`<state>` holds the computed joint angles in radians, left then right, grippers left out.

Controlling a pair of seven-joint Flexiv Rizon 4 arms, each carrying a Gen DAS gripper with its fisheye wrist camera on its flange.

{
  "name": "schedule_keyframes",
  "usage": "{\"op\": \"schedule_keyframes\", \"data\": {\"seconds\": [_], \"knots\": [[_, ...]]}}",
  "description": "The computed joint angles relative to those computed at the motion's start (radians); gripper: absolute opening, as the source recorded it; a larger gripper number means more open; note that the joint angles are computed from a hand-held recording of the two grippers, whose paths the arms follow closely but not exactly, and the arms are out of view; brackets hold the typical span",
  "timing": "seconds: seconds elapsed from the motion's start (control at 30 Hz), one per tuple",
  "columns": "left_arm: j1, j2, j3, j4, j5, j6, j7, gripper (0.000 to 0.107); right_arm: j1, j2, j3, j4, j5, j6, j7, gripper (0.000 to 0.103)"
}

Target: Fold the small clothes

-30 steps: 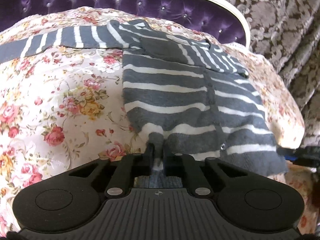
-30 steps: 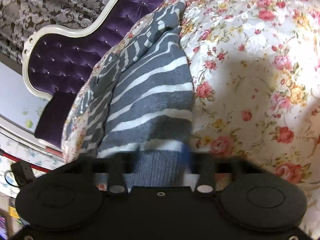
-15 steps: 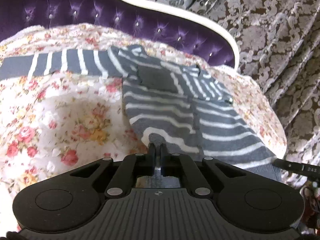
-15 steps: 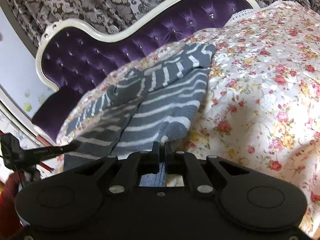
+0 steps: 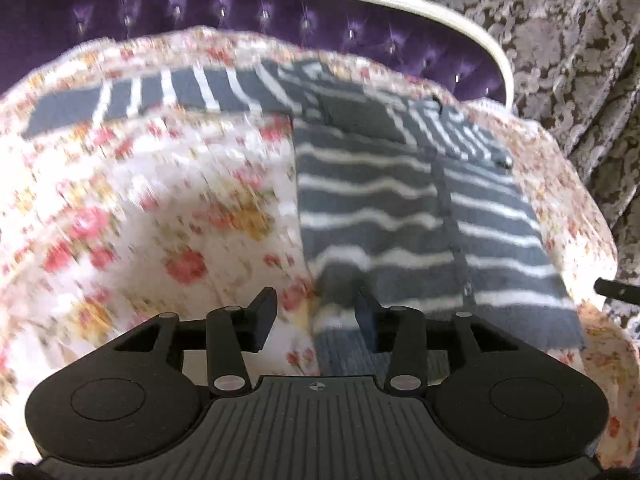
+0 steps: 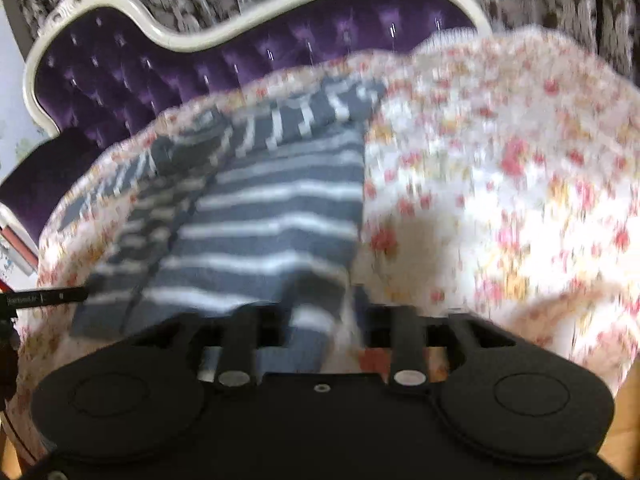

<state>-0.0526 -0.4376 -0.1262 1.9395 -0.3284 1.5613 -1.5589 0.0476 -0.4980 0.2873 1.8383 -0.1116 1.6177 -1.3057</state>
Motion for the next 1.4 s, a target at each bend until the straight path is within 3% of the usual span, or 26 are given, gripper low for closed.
{"op": "schedule_keyframes", "data": {"seconds": [0.07, 0.1, 0.13, 0.2, 0.33, 0.43, 0.57, 0.73, 0.97, 1.1, 1.23, 1.4], "knots": [[-0.031, 0.001, 0.053, -0.012, 0.012, 0.015, -0.033, 0.068, 0.014, -0.007, -0.008, -0.013, -0.008, 0.035, -0.006, 0.075], [-0.041, 0.000, 0.070, -0.017, 0.018, 0.027, -0.048, 0.073, 0.016, -0.016, -0.002, -0.027, -0.014, 0.050, -0.009, 0.078], [-0.038, -0.003, 0.075, -0.019, 0.020, 0.049, -0.059, 0.075, 0.011, -0.025, 0.011, -0.043, -0.020, 0.054, -0.010, 0.082], [-0.052, -0.009, 0.107, -0.037, 0.027, 0.061, -0.084, 0.080, 0.008, -0.048, 0.033, -0.075, -0.034, 0.069, -0.012, 0.099], [-0.148, -0.045, 0.266, -0.113, 0.078, 0.040, -0.166, 0.090, 0.010, -0.102, 0.070, -0.147, -0.084, 0.091, -0.016, 0.103], [-0.145, -0.069, 0.289, -0.148, 0.100, 0.058, -0.198, 0.095, 0.002, -0.152, 0.113, -0.228, -0.117, 0.050, -0.022, 0.103], [-0.135, -0.099, 0.307, -0.197, 0.107, 0.055, -0.219, 0.096, 0.028, -0.218, 0.129, -0.346, -0.124, -0.019, -0.042, 0.103], [-0.094, -0.127, 0.304, -0.247, 0.096, 0.016, -0.241, 0.096, 0.016, -0.309, 0.218, -0.491, -0.095, -0.105, -0.139, 0.103], [-0.007, -0.180, 0.278, -0.311, 0.061, -0.036, -0.316, 0.096, 0.051, -0.427, 0.228, -0.663, -0.052, -0.170, -0.253, 0.103], [0.043, -0.214, 0.239, -0.330, 0.025, -0.034, -0.360, 0.096, 0.059, -0.465, 0.222, -0.707, 0.004, -0.172, -0.287, 0.103], [0.025, -0.263, 0.290, -0.392, 0.045, -0.056, -0.398, 0.096, 0.063, -0.463, 0.200, -0.739, 0.056, -0.252, -0.293, 0.103], [0.044, -0.314, 0.285, -0.450, 0.051, -0.071, -0.434, 0.096, 0.063, -0.447, 0.207, -0.736, 0.113, -0.221, -0.383, 0.103]]}}
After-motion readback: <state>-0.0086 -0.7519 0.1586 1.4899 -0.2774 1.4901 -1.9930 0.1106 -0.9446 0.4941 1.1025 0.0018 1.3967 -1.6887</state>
